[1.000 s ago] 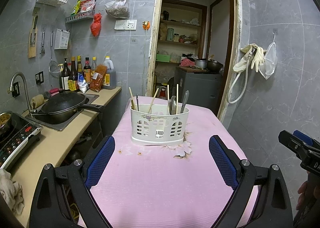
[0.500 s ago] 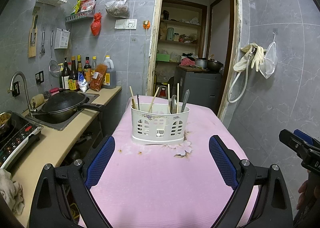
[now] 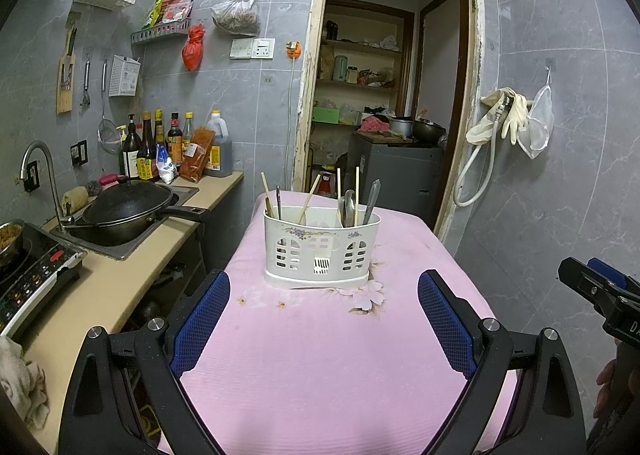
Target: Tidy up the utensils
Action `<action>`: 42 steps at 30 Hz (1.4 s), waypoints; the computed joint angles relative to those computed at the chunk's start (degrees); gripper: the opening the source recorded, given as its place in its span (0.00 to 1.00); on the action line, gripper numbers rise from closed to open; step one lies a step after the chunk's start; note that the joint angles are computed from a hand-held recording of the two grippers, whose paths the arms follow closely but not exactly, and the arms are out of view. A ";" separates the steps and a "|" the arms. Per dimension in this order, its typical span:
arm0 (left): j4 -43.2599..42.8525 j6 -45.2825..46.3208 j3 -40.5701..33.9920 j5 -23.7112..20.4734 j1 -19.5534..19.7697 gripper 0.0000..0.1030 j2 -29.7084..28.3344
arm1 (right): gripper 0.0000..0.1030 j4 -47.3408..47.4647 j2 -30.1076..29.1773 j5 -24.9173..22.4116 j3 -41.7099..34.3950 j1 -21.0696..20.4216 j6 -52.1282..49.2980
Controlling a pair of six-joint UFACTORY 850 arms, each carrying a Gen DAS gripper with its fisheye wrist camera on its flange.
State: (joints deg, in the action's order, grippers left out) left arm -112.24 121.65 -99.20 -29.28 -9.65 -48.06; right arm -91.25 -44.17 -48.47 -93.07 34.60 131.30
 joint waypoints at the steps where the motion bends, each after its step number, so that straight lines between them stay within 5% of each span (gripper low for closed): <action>1: -0.02 0.02 -0.01 0.06 -0.01 0.89 0.01 | 1.00 0.03 -0.06 0.00 -0.13 -0.02 -0.08; 42: -4.41 6.05 0.47 0.12 -0.41 0.89 0.41 | 1.00 1.90 -0.82 -0.19 -2.53 0.01 -2.33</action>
State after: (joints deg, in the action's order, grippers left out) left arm -116.66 127.71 -98.73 -29.16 -10.07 -47.65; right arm -89.35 -44.99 -48.67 -95.59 34.61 128.97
